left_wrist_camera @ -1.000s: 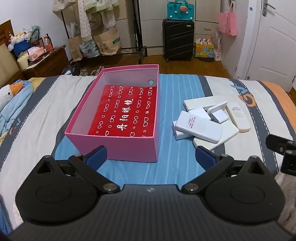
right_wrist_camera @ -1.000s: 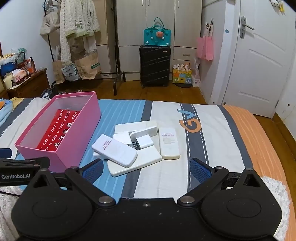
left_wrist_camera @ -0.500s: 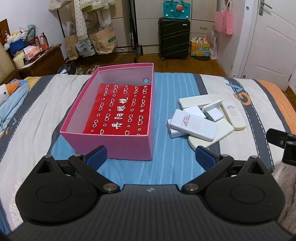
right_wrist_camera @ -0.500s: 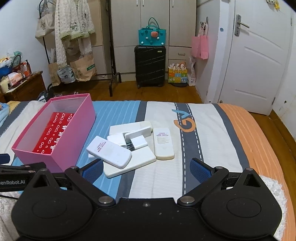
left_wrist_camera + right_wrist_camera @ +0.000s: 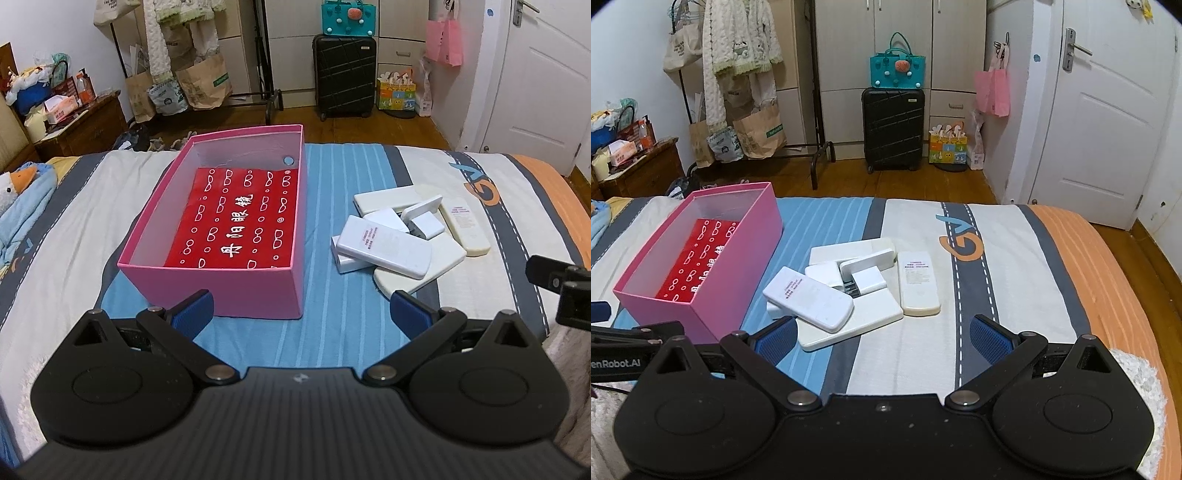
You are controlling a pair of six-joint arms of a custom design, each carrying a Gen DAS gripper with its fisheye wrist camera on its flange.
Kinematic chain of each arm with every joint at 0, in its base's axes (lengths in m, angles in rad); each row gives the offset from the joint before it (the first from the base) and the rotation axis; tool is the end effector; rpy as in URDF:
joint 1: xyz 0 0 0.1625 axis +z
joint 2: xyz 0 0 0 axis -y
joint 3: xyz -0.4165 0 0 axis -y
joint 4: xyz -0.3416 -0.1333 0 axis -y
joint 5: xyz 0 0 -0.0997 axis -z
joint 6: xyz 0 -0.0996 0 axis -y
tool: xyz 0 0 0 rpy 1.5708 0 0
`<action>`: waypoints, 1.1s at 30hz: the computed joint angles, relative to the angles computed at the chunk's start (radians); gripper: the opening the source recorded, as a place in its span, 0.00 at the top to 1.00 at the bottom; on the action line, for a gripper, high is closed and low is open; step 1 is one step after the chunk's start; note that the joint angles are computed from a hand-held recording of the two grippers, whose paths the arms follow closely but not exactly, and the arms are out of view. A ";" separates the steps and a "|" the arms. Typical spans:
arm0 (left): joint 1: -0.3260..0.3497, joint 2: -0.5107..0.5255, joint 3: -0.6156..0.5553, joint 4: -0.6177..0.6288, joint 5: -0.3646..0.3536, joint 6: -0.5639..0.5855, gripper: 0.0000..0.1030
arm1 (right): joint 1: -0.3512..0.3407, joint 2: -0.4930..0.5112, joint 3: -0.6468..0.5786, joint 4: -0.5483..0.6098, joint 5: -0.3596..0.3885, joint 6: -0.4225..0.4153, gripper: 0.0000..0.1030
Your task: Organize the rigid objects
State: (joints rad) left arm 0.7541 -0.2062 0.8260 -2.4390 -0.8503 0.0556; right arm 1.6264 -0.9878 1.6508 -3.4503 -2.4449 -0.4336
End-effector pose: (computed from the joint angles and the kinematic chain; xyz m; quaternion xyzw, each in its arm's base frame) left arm -0.4474 -0.6933 0.0013 0.3527 0.8601 -0.2376 0.2817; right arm 0.0898 -0.5890 0.3713 -0.0546 -0.7800 0.4432 0.4384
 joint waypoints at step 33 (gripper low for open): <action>0.001 0.008 -0.012 0.017 0.004 -0.001 0.00 | -0.012 0.002 -0.010 0.037 -0.005 0.016 0.02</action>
